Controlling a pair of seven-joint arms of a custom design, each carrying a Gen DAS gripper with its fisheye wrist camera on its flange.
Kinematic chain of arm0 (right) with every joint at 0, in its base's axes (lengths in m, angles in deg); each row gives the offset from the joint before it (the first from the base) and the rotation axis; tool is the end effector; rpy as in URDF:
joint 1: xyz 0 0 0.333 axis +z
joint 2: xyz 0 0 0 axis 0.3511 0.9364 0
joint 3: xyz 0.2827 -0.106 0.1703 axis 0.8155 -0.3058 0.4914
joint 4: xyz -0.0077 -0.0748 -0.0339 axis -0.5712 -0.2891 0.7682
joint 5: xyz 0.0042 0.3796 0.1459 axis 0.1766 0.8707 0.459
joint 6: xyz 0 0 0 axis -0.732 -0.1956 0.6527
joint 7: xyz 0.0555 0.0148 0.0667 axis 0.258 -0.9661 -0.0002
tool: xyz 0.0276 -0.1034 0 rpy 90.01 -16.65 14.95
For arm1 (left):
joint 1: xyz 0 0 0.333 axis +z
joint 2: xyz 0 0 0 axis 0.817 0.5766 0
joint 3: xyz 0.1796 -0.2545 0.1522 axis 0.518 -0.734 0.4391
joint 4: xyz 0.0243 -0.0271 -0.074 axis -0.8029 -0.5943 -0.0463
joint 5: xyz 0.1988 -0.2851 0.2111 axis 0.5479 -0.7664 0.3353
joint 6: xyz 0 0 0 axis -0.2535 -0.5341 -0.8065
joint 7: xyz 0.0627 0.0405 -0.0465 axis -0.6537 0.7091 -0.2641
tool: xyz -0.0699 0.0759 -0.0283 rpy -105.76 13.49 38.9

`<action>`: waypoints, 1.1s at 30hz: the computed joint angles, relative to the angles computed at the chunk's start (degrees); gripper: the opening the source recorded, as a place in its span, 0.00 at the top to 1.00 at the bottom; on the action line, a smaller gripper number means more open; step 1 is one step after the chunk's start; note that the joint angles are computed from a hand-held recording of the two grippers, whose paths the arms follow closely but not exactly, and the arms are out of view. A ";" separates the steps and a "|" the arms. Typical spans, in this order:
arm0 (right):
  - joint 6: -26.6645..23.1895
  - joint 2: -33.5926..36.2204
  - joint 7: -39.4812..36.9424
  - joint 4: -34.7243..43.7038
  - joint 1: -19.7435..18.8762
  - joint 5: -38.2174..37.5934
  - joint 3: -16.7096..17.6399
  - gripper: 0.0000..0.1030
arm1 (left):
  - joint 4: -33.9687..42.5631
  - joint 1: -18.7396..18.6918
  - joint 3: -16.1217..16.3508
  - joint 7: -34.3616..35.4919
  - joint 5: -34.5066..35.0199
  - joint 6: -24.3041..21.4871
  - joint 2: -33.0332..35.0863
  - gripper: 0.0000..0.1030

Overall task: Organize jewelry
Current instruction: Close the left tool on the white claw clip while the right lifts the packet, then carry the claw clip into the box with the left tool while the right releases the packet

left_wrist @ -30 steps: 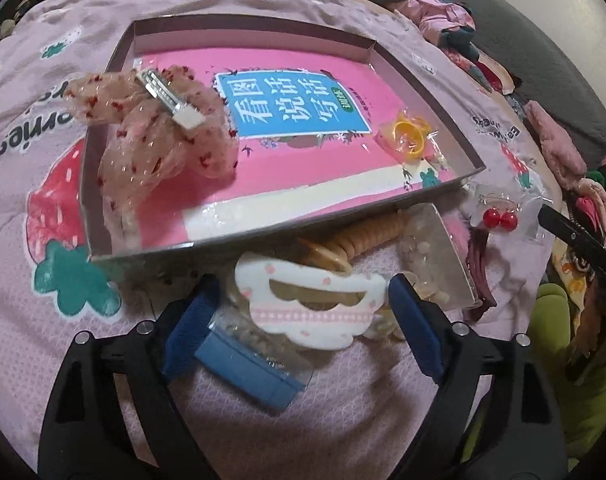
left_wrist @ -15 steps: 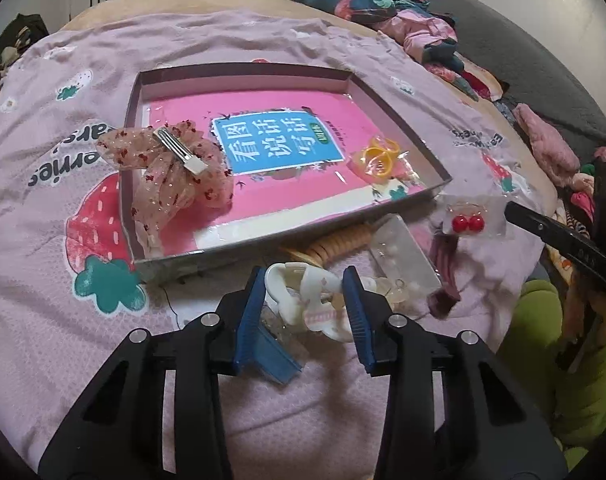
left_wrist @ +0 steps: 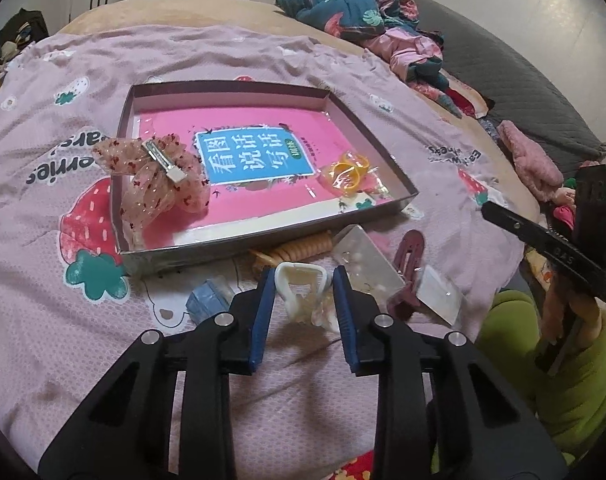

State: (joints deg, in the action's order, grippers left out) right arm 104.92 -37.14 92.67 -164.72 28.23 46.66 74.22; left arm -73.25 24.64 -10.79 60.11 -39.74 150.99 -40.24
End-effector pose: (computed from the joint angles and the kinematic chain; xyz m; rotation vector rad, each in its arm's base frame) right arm 0.7193 0.2238 0.5762 -1.9439 1.1900 -0.1439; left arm 0.6087 -0.4493 0.5805 -2.0110 1.8932 -0.9896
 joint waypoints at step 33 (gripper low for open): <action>-4.44 -3.13 -9.46 -6.05 1.78 -5.89 -0.70 0.59 | -1.52 -0.79 0.69 -1.20 -0.33 3.60 -0.69 0.82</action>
